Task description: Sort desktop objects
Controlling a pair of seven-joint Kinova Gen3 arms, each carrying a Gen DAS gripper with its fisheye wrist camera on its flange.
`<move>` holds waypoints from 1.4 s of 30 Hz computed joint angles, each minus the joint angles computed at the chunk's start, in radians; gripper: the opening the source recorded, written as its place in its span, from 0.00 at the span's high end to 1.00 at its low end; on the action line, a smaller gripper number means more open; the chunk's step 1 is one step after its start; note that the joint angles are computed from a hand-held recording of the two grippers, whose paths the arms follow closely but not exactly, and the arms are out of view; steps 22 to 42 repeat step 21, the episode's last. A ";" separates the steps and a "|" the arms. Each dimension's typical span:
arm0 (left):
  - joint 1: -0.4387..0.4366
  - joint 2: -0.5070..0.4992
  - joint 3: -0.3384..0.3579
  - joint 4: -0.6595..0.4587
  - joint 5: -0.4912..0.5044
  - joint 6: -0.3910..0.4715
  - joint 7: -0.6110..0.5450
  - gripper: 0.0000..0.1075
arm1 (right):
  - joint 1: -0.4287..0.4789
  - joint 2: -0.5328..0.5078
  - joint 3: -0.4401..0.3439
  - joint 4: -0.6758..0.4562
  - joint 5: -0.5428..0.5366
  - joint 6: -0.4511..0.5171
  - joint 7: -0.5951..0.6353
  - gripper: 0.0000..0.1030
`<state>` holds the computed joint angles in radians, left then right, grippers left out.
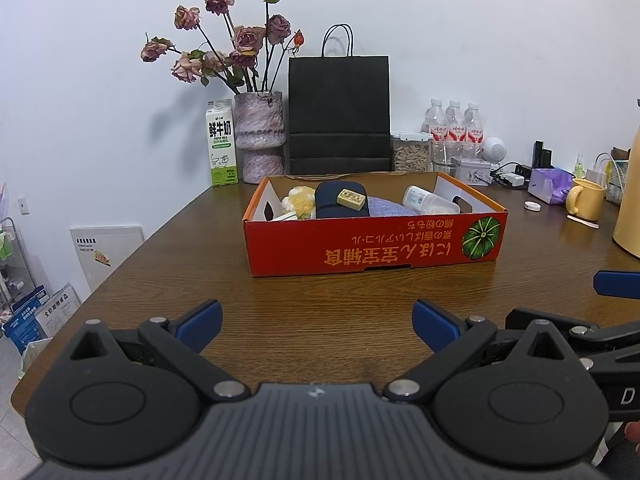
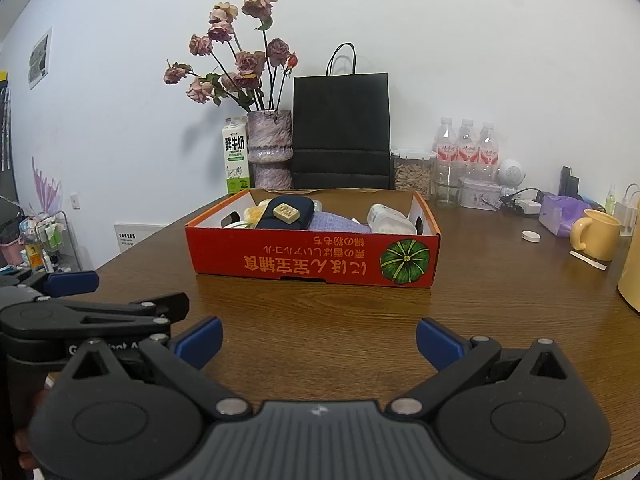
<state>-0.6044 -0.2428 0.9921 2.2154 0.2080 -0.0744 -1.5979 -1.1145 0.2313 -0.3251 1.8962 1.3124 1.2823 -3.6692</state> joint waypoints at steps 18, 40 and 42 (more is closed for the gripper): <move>0.007 0.004 -0.008 0.017 0.023 -0.024 -0.023 0.04 | -0.002 0.006 0.001 0.000 0.002 -0.002 -0.005 0.00; 0.005 0.004 -0.003 0.018 0.037 -0.026 -0.034 0.04 | -0.002 0.003 0.001 0.003 0.003 -0.006 -0.008 0.00; 0.005 0.004 -0.003 0.018 0.037 -0.026 -0.034 0.04 | -0.002 0.003 0.001 0.003 0.003 -0.006 -0.008 0.00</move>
